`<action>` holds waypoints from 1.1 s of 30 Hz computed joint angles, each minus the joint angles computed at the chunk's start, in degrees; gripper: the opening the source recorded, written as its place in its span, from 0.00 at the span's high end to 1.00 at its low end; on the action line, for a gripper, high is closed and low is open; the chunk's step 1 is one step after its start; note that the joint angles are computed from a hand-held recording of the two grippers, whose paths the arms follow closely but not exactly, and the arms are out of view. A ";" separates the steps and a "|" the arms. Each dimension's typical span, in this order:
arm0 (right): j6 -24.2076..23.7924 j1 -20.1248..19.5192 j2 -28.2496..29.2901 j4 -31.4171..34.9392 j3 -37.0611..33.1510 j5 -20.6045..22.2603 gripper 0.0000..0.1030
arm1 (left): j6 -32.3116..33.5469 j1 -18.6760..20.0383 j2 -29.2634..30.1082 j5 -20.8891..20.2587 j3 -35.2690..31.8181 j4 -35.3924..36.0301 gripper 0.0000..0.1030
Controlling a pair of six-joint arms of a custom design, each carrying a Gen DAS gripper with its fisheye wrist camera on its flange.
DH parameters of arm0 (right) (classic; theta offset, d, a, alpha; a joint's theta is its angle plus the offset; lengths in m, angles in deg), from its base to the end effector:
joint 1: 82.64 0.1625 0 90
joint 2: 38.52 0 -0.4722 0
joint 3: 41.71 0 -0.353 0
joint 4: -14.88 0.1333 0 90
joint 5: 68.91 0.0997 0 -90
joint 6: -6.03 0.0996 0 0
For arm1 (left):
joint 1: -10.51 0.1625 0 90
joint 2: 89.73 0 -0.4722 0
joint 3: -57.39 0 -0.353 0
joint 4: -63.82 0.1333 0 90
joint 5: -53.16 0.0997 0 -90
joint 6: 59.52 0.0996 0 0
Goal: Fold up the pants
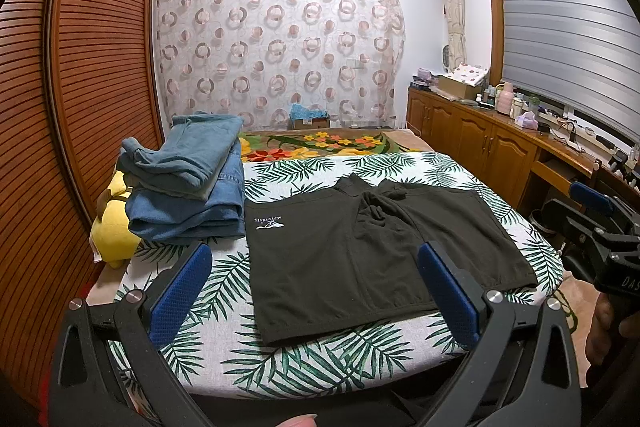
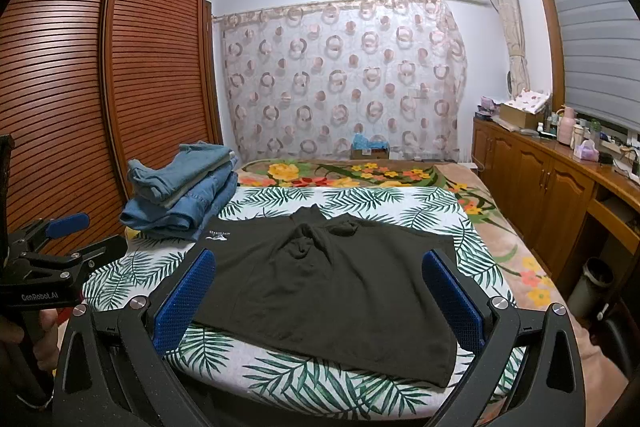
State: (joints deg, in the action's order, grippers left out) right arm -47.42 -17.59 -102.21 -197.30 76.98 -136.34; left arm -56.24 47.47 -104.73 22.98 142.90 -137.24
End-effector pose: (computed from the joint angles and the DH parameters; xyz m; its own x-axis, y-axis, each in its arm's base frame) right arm -0.0702 -0.5576 0.3528 -0.7189 -0.2415 0.6518 -0.6950 0.2647 -0.6685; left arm -0.4132 -0.5855 -0.0213 -0.7154 0.0898 -0.6930 0.6491 0.4525 -0.6115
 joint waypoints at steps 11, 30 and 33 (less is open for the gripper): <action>-0.05 -0.11 0.43 0.54 -0.83 -1.18 0.00 | -2.23 1.27 0.07 -1.42 0.61 1.94 0.00; 0.73 1.84 2.14 6.41 -5.85 -10.22 0.00 | -8.99 4.55 -0.44 -3.17 0.81 10.99 0.00; 0.61 2.46 2.47 7.25 -6.43 -11.90 0.00 | -9.74 5.01 -0.43 -3.02 0.72 12.49 0.00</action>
